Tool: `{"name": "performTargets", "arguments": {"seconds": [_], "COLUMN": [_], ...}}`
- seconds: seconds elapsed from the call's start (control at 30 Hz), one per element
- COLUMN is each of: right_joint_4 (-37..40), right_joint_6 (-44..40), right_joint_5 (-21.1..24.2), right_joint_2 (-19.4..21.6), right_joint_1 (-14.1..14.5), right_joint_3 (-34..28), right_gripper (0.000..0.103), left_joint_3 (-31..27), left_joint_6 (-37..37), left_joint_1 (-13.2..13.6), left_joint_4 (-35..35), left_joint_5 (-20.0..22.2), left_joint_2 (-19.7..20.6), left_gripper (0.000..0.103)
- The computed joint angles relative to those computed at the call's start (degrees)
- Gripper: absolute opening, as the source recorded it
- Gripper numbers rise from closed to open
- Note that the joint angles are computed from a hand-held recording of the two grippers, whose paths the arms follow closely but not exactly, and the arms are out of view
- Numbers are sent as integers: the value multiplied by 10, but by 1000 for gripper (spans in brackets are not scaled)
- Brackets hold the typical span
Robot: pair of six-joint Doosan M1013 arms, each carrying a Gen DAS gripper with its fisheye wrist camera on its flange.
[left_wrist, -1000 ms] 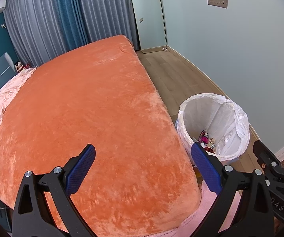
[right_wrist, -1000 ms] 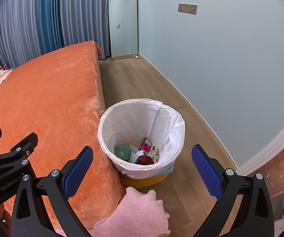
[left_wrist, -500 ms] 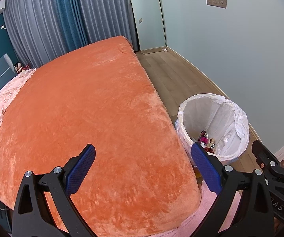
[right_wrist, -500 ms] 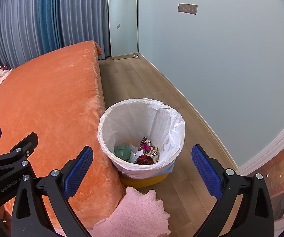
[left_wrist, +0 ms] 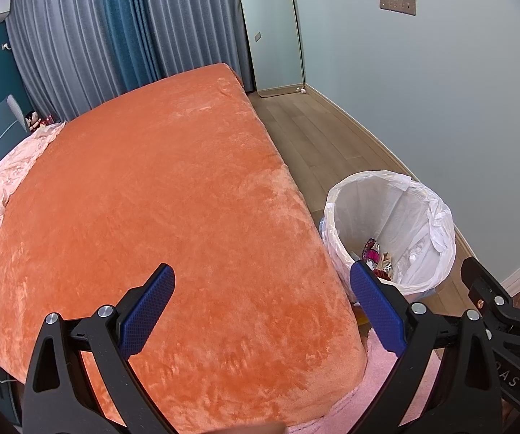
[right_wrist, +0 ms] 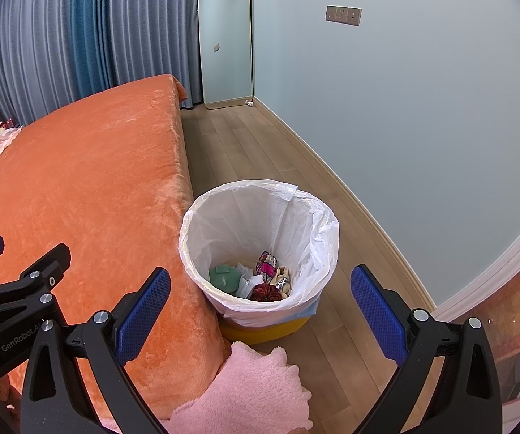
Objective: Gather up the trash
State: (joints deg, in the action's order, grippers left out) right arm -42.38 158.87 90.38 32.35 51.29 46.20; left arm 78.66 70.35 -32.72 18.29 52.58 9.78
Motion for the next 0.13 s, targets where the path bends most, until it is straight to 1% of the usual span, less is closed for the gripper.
{"name": "performTargets", "arguments": {"seconds": [0.13], "right_joint_4": [0], "right_joint_6": [1], "right_joint_5": [-1], "right_joint_2": [-1], "right_joint_1": [0], "right_joint_3": [2], "right_gripper": [96], "left_joint_3": [-1], "left_joint_6": [7], "left_joint_1": [2], "left_joint_4": [-9], "left_joint_5": [0], "left_joint_2": [1], "left_gripper": [93]}}
